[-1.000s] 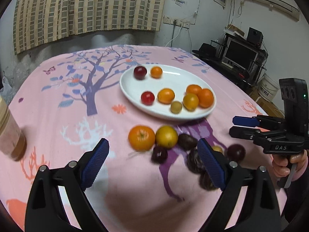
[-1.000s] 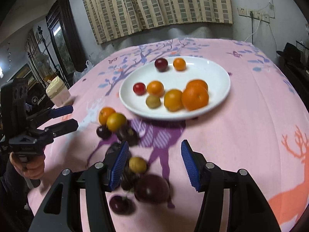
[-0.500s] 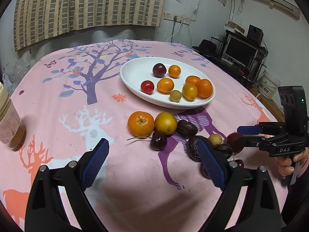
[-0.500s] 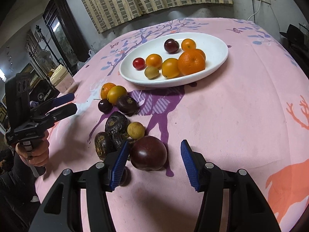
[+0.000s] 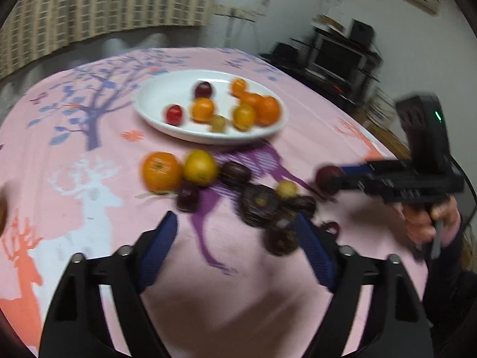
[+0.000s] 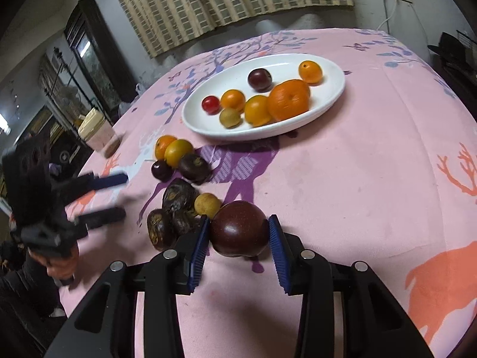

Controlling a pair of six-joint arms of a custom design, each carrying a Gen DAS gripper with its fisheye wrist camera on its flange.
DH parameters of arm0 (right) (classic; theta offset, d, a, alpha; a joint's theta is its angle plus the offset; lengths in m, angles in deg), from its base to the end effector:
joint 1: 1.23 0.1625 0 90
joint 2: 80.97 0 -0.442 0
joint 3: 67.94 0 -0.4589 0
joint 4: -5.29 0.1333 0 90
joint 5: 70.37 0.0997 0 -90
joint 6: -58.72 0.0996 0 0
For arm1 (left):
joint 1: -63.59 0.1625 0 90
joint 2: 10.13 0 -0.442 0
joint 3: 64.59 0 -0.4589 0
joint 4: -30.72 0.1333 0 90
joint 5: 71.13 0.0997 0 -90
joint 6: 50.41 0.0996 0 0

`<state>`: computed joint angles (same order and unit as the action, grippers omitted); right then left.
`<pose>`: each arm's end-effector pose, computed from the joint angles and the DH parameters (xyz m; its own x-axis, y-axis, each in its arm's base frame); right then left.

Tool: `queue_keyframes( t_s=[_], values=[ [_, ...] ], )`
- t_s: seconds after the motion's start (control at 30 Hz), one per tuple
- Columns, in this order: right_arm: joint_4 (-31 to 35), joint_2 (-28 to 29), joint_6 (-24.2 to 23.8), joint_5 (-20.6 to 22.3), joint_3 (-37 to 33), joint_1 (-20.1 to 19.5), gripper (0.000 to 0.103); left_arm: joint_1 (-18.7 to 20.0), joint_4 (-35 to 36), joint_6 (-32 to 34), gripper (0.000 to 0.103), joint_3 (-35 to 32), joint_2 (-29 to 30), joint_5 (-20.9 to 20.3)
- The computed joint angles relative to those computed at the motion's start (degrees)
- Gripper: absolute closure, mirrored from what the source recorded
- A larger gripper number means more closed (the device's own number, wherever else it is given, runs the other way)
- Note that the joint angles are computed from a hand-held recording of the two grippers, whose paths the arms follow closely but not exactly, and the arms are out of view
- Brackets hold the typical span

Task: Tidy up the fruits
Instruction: 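Grasp a large dark plum with the right tool while the left tool grasps a cherry, then carry a passion fruit to the plate with the left tool while the right tool carries the plum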

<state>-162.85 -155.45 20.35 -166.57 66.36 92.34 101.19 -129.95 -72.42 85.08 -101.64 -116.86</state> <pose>0.1519 -0.4662 0.1290 -0.7429 -0.6101 0.2755 -0.6636 0.7254 -0.1828 -0.1482 -0.3701 0.1665 -0.8060 0.2172 -0.5506 0.5085 0.7303 -0.4562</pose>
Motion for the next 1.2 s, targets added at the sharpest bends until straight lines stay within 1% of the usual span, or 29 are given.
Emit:
queue_keyframes(
  t_s=[0.03, 0.07, 0.17, 0.23, 0.3, 0.37, 0.43, 0.53, 0.67, 0.8, 0.87, 0.97, 1.03, 1.1, 1.17, 1.2],
  values=[
    [0.01, -0.12, 0.23, 0.22, -0.02, -0.10, 0.063, -0.55, 0.13, 0.94, 0.038, -0.13, 1.21, -0.78],
    [0.04, -0.18, 0.31, 0.33, -0.03, -0.14, 0.063, -1.16, -0.17, 1.39, 0.040, -0.01, 2.38, -0.81],
    [0.12, -0.20, 0.13, 0.25, -0.01, -0.03, 0.063, -3.26, -0.70, 2.88, 0.041, 0.16, 5.76, 0.21],
    [-0.01, -0.23, 0.02, 0.23, 0.08, -0.02, 0.063, -3.91, -0.77, 2.99, 0.041, -0.02, 7.27, 0.59],
    [-0.14, -0.21, 0.09, 0.19, 0.10, 0.01, 0.063, -3.95, -0.76, 2.69, 0.045, -0.31, 7.95, 0.70],
    [-0.62, -0.12, 0.19, -0.05, 0.18, 0.13, 0.063, -3.35, -0.75, 2.40, 0.051, -0.80, 8.42, 0.39],
    [-0.95, -0.02, 0.23, -0.29, 0.22, 0.25, 0.062, -2.44, 1.08, 1.39, 0.056, -1.76, 8.88, 0.33],
    [-1.03, -0.05, 0.08, -0.24, 0.28, 0.28, 0.062, -1.58, 2.74, 0.54, 0.057, -2.58, 9.26, 0.07],
    [-1.21, -0.14, -0.09, -0.31, 0.34, 0.32, 0.062, -1.41, 3.64, 0.05, 0.056, -3.24, 10.26, 0.29],
    [-1.22, -0.20, -0.04, -0.41, 0.39, 0.33, 0.062, -0.80, 6.94, -0.84, 0.056, -4.93, 12.20, 0.04],
    [-1.29, -0.19, -0.11, -0.38, 0.40, 0.31, 0.062, -0.80, 6.97, -1.12, 0.061, -4.92, 12.12, 0.34],
    [-1.24, -0.10, -0.31, -0.43, 0.39, 0.26, 0.062, -0.37, 6.28, -1.22, 0.061, -4.69, 11.53, -0.13],
    [-1.26, 0.11, -0.45, -0.67, 0.31, 0.23, 0.062, -0.67, 6.78, -1.70, 0.061, -4.51, 11.24, 0.10],
    [-1.67, 0.23, -0.67, -0.71, 0.42, 0.26, 0.062, -0.98, 7.25, -1.38, 0.061, -4.08, 10.06, -0.50],
    [-1.41, 0.04, -0.95, 0.47, 0.51, -0.03, 0.062, -1.52, 7.23, -0.95, 0.061, -3.47, 8.37, -0.90],
    [0.39, -0.31, -0.93, 2.29, 0.16, -0.54, 0.062, -1.64, 6.81, -0.31, 0.061, -3.07, 6.90, -1.12]
  ],
)
